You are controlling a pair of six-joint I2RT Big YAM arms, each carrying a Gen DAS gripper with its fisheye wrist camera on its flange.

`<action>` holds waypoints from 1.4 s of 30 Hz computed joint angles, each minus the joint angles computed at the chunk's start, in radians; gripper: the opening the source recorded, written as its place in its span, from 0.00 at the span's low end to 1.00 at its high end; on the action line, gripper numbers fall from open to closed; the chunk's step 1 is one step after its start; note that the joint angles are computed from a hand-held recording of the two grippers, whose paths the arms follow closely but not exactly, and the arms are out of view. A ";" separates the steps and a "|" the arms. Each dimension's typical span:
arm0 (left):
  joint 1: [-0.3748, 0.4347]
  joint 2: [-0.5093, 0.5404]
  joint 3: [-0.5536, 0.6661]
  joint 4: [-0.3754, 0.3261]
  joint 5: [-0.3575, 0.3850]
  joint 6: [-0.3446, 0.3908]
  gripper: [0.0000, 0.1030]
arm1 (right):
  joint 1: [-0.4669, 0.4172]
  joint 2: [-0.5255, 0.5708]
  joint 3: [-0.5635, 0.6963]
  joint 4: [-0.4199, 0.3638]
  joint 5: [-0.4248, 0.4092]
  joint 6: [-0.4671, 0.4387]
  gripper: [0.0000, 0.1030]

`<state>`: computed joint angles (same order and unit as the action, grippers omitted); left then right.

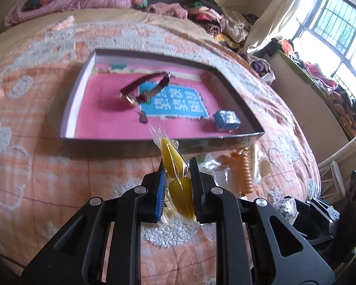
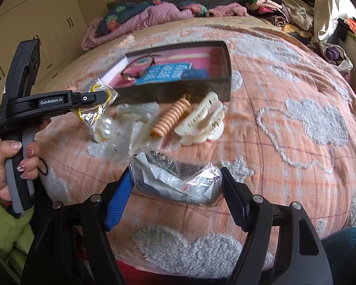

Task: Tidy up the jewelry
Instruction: 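Grasp the yellow hair ties with the left tool while the right tool grasps the foil packet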

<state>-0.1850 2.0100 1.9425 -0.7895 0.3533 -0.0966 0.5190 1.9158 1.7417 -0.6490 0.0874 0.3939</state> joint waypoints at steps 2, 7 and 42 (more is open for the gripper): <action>0.006 -0.019 -0.012 0.022 0.008 -0.008 0.11 | 0.002 -0.006 0.001 0.007 0.002 -0.003 0.69; 0.022 -0.054 -0.032 0.061 -0.002 -0.022 0.11 | 0.006 -0.010 0.022 0.020 0.001 -0.024 0.69; 0.051 0.050 0.191 0.017 -0.097 -0.012 0.11 | -0.042 0.257 0.575 -0.113 0.020 -0.151 0.69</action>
<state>-0.1339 2.0604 2.1338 -0.7727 0.2568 -0.1084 0.4766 2.1731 2.3167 -0.7618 0.1072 0.2428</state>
